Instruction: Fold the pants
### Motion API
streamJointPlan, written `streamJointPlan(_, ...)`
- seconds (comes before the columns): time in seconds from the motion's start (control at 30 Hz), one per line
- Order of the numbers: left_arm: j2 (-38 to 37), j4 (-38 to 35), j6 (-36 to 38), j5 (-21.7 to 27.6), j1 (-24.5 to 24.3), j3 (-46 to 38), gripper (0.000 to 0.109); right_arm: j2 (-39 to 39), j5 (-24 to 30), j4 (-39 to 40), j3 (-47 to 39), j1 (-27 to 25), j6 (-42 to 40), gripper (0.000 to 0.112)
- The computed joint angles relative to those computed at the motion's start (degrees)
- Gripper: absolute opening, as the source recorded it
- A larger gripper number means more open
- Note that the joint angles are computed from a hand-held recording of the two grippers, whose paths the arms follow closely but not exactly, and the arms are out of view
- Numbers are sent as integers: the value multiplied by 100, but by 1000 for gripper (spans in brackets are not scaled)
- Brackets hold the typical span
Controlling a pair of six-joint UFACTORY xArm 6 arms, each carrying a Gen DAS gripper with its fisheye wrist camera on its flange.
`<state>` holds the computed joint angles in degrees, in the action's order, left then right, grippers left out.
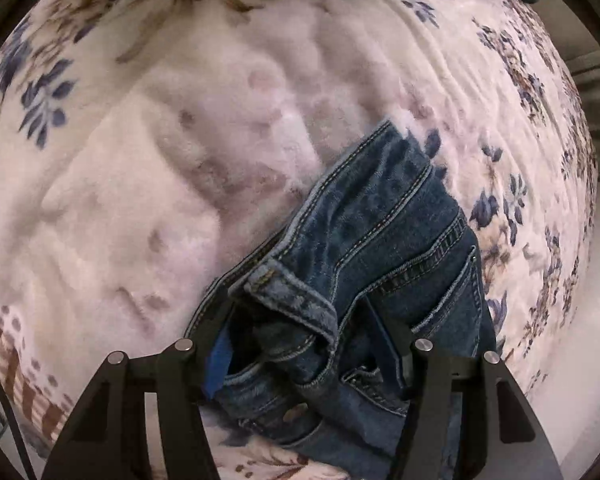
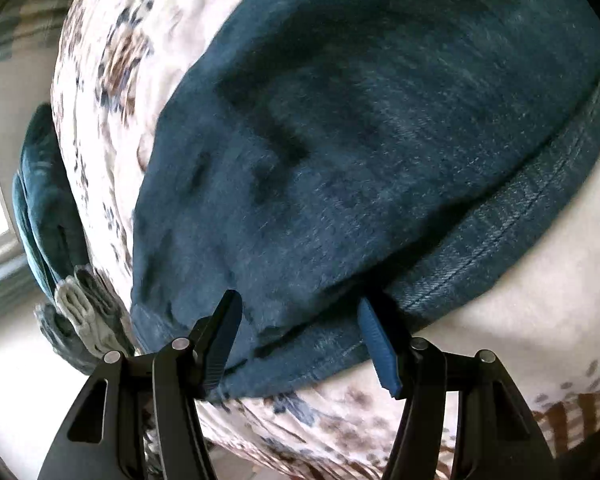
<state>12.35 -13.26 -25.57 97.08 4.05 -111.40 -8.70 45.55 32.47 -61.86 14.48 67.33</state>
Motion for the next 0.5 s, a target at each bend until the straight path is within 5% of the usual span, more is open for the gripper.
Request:
streamJointPlan(0.07, -26, 105, 216, -159, -80, -32, 27, -75, -271, -99, 211, -54, 62, 57)
streamJointPlan(0.17, -259, 378, 579, -337, -211, -21, 16, -135, -98, -624, 210, -165, 497, 10)
streamJointPlan(0.5, -1474, 569, 889, -183, 64, 1388, 16, -720, 943, -1566, -177, 15, 722, 6)
